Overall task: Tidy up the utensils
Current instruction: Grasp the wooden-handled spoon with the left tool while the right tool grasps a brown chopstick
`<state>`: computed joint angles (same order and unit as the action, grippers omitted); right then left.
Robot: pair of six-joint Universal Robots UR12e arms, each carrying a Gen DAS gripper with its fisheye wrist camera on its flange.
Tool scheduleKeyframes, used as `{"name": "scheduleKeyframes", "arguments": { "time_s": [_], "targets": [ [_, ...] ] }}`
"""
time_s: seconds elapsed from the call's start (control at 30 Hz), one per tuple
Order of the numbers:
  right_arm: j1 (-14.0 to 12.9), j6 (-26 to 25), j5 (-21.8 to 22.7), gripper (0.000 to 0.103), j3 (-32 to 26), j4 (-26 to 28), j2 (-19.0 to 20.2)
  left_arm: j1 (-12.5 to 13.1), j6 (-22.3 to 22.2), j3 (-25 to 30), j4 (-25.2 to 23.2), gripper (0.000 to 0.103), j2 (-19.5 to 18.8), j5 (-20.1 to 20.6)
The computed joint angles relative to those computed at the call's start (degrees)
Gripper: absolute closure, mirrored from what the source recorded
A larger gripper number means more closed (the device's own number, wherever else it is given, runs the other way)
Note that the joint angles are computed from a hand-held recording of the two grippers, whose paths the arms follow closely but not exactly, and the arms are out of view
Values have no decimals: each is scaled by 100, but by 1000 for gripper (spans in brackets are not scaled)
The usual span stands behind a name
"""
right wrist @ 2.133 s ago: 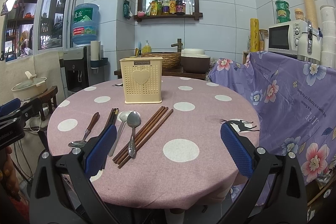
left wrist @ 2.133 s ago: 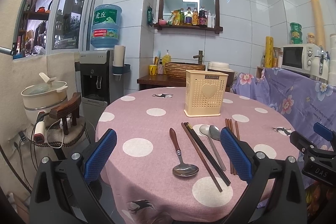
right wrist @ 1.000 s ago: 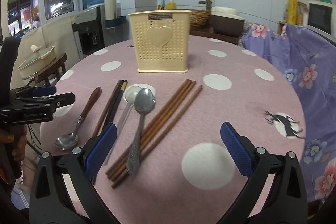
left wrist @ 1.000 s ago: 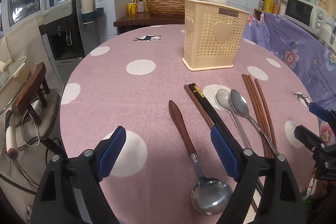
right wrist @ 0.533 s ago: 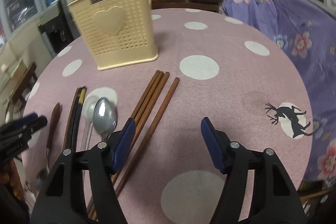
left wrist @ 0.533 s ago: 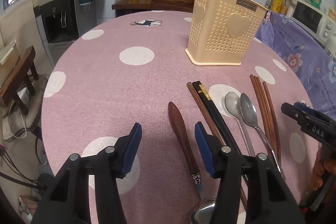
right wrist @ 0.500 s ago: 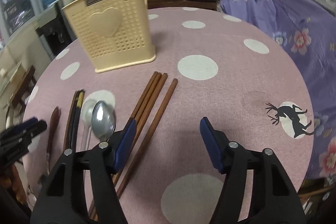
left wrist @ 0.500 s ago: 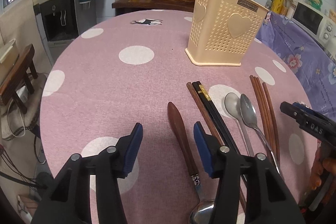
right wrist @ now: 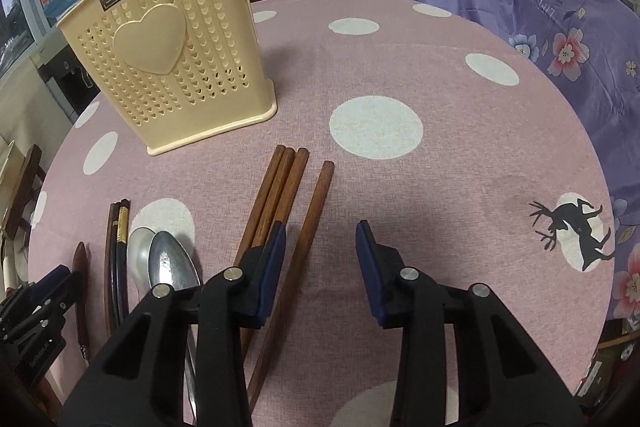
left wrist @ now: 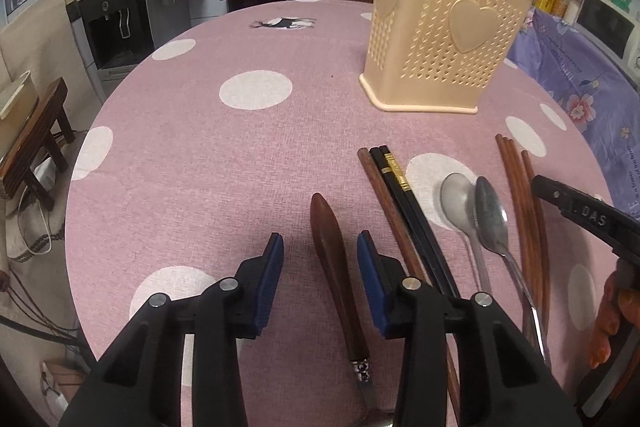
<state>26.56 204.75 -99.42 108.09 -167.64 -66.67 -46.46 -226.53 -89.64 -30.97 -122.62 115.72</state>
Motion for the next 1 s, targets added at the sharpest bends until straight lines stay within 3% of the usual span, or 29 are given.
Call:
{"name": "scheduleKeyframes", "arguments": {
  "time_s": [0.37, 0.67, 0.77, 1.0],
  "targets": [
    [15, 51, -87, 75, -132, 125, 81, -41, -55, 237, -426, 81, -104, 229],
    [47, 76, -326, 84, -418, 367, 238, -31, 73, 333, -520, 85, -155, 237],
    [63, 34, -448, 92, -488, 403, 289, -32, 131, 374, -555, 85, -179, 259],
    [-58, 154, -91, 93, -423, 177, 280, 16, 246, 402, -467, 86, -189, 70]
  ]
}}
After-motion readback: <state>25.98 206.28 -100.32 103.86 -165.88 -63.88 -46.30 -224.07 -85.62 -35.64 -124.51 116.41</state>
